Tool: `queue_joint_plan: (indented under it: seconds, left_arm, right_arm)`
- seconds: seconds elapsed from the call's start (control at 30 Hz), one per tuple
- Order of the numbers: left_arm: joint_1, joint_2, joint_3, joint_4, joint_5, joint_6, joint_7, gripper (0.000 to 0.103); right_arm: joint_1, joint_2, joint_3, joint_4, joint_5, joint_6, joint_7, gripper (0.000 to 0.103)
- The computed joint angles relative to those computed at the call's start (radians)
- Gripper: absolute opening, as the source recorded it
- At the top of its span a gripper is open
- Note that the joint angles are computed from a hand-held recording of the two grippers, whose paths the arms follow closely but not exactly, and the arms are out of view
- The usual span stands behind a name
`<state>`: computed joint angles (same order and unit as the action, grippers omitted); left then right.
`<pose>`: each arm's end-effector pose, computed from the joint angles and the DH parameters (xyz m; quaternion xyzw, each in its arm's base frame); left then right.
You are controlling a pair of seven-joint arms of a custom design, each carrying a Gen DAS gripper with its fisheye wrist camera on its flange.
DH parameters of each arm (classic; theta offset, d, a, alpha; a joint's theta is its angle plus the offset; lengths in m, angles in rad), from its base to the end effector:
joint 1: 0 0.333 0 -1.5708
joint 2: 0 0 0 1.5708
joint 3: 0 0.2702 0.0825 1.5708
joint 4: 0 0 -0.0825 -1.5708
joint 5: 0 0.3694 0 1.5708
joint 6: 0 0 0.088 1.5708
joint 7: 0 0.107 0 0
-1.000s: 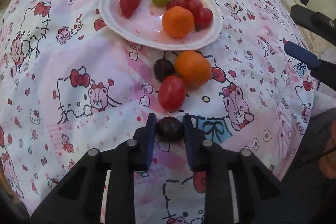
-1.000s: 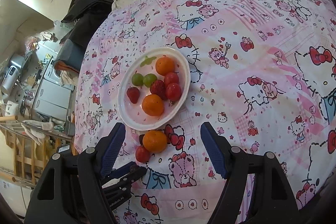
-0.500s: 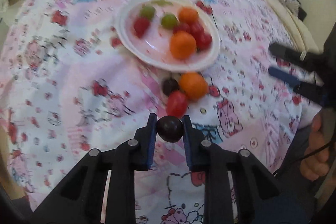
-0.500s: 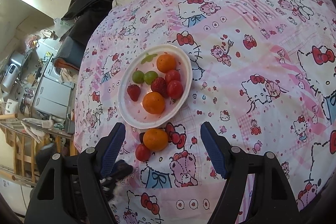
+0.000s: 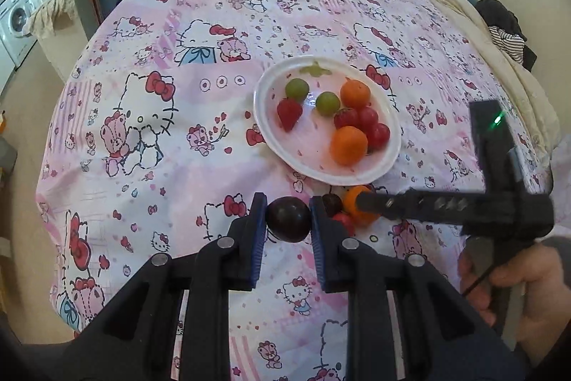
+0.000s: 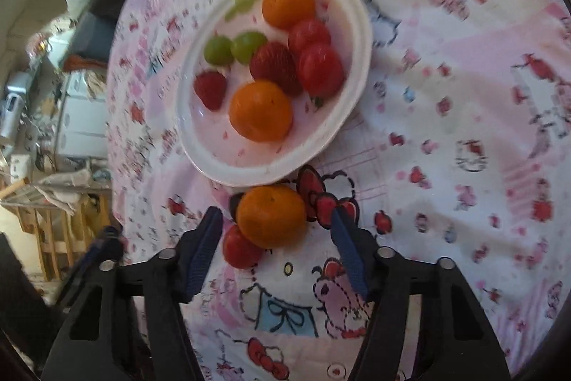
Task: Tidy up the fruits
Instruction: 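Grasp a mandarin with the right tool while the left tool holds the plum, then carry plum and mandarin over the plate and open both tools to release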
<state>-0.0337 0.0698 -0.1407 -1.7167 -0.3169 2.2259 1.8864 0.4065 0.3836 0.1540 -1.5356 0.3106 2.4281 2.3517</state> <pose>0.5945 -0.1124 0.5409 -0.5535 0.7909 -0.2527 0.0657 0.5844 0.3508 0.4564 -0.5165 0.8048 0.1241 0.2648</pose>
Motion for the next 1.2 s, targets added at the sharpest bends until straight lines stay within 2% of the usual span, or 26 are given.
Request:
queue_joint_plan:
  seconds: [0.07,0.13,0.3,0.57,0.77,0.9,1.03,1.13,1.2]
  left_arm:
    - [0.000,0.005,0.001,0.003,0.008,0.006,-0.011,0.020]
    - [-0.001,0.007,0.000,0.001,0.016,0.014,-0.016,0.020]
    - [-0.003,0.012,-0.002,-0.001,0.033,0.029,-0.026,0.020]
    - [-0.006,0.010,-0.003,-0.011,0.062,0.069,-0.043,0.020]
    - [-0.006,0.001,0.000,-0.025,0.086,0.101,-0.053,0.020]
    - [-0.003,-0.009,0.003,-0.035,0.087,0.125,-0.053,0.020]
    - [0.001,-0.020,0.006,-0.033,0.082,0.159,-0.040,0.020]
    - [0.003,-0.010,0.008,-0.006,0.078,0.180,-0.037,0.020]
    - [0.003,0.007,0.006,0.025,0.080,0.192,-0.040,0.020]
  right_arm:
    - [0.014,0.022,-0.007,0.042,-0.042,-0.034,-0.006,0.056]
    - [0.010,0.031,0.002,0.052,-0.033,-0.030,-0.031,0.046]
    - [0.002,-0.001,0.007,0.001,-0.004,0.004,-0.055,0.045]
    - [-0.001,-0.158,-0.004,-0.199,0.027,0.113,-0.015,0.045]
    - [-0.015,-0.321,-0.017,-0.398,0.077,0.239,0.043,0.045]
    - [-0.026,-0.407,-0.036,-0.495,-0.022,0.336,0.178,0.045]
    - [-0.054,-0.437,-0.034,-0.472,-0.283,0.316,0.329,0.045]
    - [-0.063,-0.427,-0.033,-0.428,-0.381,0.327,0.338,0.045]
    - [-0.061,-0.386,-0.035,-0.371,-0.397,0.338,0.303,0.045]
